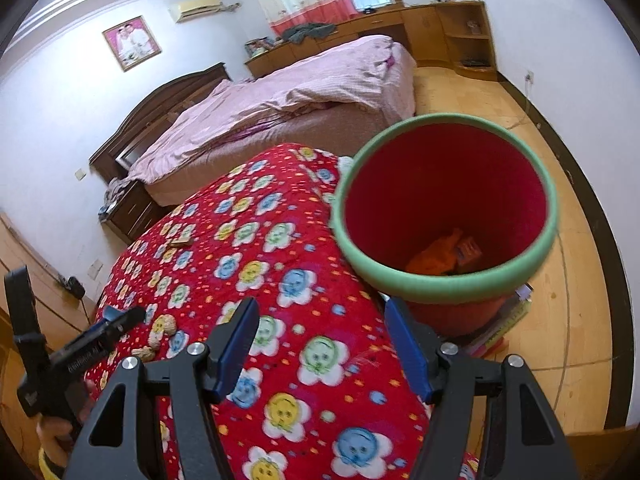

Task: Collect trash
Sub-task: 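Grasp the blue plastic piece on the blanket with the left tool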

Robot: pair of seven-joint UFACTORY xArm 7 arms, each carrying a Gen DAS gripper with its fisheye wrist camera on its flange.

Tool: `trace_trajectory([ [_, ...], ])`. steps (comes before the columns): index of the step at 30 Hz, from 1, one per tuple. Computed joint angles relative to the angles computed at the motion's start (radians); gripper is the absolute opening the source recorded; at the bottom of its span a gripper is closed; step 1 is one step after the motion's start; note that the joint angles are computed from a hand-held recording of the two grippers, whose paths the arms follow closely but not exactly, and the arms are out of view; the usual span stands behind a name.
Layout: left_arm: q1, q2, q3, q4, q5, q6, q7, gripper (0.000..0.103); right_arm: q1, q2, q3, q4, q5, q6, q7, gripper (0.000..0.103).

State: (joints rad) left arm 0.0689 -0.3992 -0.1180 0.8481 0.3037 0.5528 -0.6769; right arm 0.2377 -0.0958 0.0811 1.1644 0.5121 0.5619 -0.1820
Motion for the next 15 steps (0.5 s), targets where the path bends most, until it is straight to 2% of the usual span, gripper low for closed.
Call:
trace_trajectory([
  [8,0.089,-0.047,0.035,-0.027,0.048,0.034,-0.025,0.073,0.032,0.127,0.051,0.158,-0.067,0.043,0.011,0.068],
  [15,0.156,-0.017,0.073,-0.033,0.065,0.003,-0.028,0.073,0.076,0.267,0.103,0.328,-0.151,0.09,0.046,0.068],
])
